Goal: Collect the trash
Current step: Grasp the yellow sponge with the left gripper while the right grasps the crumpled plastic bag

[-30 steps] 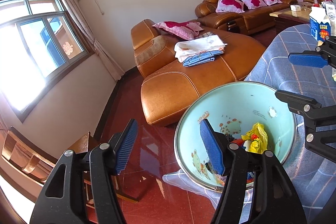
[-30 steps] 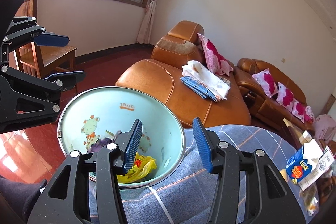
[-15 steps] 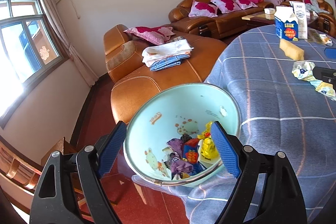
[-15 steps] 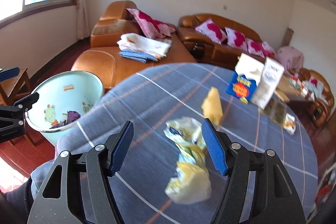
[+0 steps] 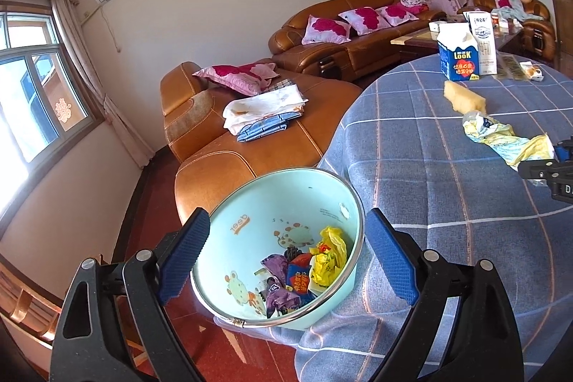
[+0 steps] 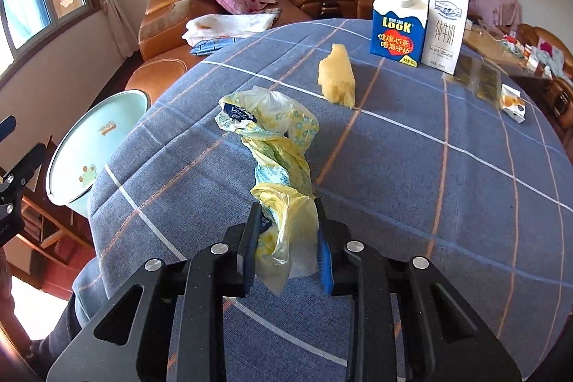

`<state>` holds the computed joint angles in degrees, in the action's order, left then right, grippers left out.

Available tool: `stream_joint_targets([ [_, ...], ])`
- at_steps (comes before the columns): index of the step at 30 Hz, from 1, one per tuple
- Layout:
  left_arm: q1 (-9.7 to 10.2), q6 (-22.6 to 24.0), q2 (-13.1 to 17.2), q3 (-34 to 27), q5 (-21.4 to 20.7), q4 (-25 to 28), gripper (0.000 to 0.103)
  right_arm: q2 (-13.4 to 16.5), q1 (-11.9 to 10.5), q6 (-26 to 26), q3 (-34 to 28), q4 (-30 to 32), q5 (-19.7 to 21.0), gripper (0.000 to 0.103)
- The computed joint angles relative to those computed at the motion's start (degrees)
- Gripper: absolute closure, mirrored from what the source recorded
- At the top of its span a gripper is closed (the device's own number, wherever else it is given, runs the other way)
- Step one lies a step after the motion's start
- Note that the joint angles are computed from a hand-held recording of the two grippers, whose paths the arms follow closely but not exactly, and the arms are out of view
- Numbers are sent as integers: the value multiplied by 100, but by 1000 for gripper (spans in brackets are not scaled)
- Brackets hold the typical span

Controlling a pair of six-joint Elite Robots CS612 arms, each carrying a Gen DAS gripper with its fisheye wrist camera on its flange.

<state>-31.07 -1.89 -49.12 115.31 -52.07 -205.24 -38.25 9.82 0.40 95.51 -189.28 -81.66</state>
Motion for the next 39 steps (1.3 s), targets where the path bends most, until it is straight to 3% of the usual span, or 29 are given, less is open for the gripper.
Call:
stream_joint_targets([
  [4, -58, 221, 25, -231, -82, 23, 16, -131, -86, 134, 322, -692, -118, 78],
  [7, -125, 358, 89, -508, -271, 139, 16, -145, -134, 160, 395, -1047, -750, 78],
  [15, -340, 709, 505, -1505, -668, 849, 16, -11, -464, 479, 64, -730, -1467, 78],
  [23, -395, 778, 962, -2411, -823, 1648, 16, 162, -608, 591, -383, -271, -1652, 78],
  [33, -371, 667, 1295, -3038, -1237, 2656, 17, 300, -646, 538, -612, -81, -1473, 77],
  [35, -338, 626, 1309, -3076, -1391, 2851, 34, 307, -624, 458, -620, -99, -1524, 77],
  [37, -280, 624, 1298, -3080, -1746, 2941, 63, 331, -604, 382, -654, -109, -1508, 77],
  [39, -289, 704, 1284, -3049, -1723, 2932, 68, 379, -554, 275, -720, -136, -1652, 77],
])
